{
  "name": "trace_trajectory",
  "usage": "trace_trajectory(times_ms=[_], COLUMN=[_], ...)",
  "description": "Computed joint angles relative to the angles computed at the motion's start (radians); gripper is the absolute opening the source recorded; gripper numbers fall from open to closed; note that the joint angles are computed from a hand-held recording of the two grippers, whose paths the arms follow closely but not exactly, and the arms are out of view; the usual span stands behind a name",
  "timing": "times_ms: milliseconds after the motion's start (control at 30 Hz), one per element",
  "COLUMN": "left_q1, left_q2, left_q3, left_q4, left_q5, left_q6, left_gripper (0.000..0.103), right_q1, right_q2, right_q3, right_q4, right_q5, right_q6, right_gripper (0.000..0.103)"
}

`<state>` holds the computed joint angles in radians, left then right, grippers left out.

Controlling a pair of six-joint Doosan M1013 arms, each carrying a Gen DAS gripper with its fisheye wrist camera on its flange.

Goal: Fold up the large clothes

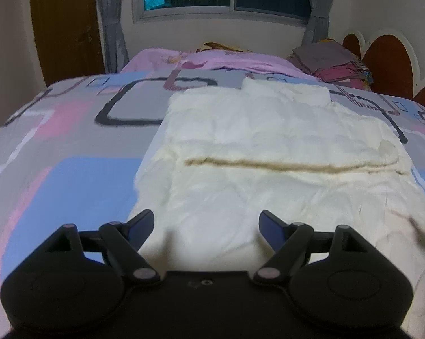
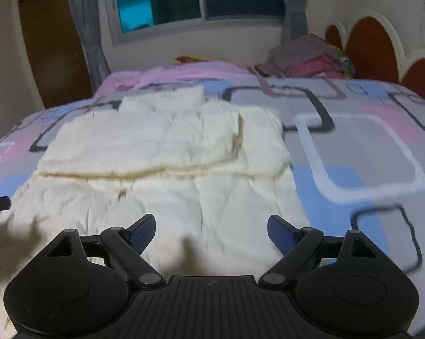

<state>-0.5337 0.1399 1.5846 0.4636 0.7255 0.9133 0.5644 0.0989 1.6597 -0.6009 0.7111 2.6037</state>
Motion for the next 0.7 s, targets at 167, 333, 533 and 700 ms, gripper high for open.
trace_trajectory(times_ms=[167, 333, 533, 700], left_q1=[0.023, 0.04, 0.066, 0.083], left_q2=[-0.053, -0.101, -0.145, -0.172], left_q3=[0.068, 0.127, 0.184, 0.221], left_q4=[-0.038, -0.043, -0.079, -0.141], left_q5=[-0.007, -0.012, 0.003, 0.011], left_q6=[0.017, -0.007, -0.021, -0.01], left_gripper=[0.081, 0.081, 0.081, 0.082], right_q1=[0.059, 0.102, 0.13, 0.138], right_q2=[-0.026, -0.053, -0.092, -0.118], right_q3=[0.024, 0.053, 0.098, 0.131], right_q4=[-0.051, -0.087, -0.098, -0.083], right_q5=[0.082, 0.161, 0.25, 0.297], right_q6=[0.069, 0.138, 0.212, 0.246], right_gripper=[0.086, 0.086, 0.086, 0.086])
